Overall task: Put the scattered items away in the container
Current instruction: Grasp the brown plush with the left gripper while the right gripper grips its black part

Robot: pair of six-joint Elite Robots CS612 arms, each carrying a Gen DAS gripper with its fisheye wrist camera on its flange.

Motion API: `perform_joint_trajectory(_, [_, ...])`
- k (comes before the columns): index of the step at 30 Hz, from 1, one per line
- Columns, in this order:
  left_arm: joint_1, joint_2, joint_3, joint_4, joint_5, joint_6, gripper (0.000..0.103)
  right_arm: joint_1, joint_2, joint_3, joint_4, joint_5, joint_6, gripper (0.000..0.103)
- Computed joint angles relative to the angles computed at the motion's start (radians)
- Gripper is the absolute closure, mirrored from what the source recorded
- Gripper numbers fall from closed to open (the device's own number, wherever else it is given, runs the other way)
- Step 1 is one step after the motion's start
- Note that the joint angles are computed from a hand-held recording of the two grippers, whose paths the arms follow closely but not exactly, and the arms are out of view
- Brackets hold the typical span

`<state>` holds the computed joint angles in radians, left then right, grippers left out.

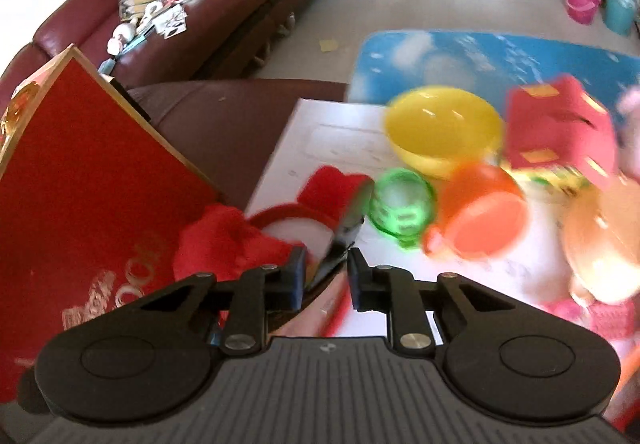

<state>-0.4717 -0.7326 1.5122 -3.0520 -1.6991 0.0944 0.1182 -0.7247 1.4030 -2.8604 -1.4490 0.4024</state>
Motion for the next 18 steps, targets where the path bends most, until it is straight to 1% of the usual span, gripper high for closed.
perform_joint_trajectory(3, [-0.007,-0.010,0.027,-0.019,-0.025,0.056,0.021,-0.018,-0.030,0.065,-0.004,0.015,0.037,0.084])
perform_joint_trajectory(6, [-0.009,-0.023,0.053,-0.029,-0.051,0.103,0.020,-0.027,-0.049,0.118,-0.004,0.019,0.062,0.082])
perform_joint_trajectory(9, [-0.014,-0.028,0.067,-0.043,-0.035,0.136,0.016,-0.037,-0.059,0.156,-0.032,0.043,0.103,0.080])
perform_joint_trajectory(12, [-0.015,-0.023,0.058,-0.025,-0.022,0.162,0.015,-0.044,-0.065,0.180,-0.053,0.068,0.128,0.079])
perform_joint_trajectory(14, [-0.014,-0.015,0.049,-0.007,-0.033,0.178,0.012,-0.046,-0.070,0.195,-0.082,0.082,0.133,0.080])
perform_joint_trajectory(16, [-0.017,-0.009,0.040,0.012,-0.035,0.200,0.011,-0.049,-0.074,0.209,-0.102,0.099,0.140,0.080])
perform_joint_trajectory(18, [-0.023,-0.003,0.036,0.024,-0.031,0.237,0.011,-0.052,-0.075,0.211,-0.094,0.108,0.144,0.077])
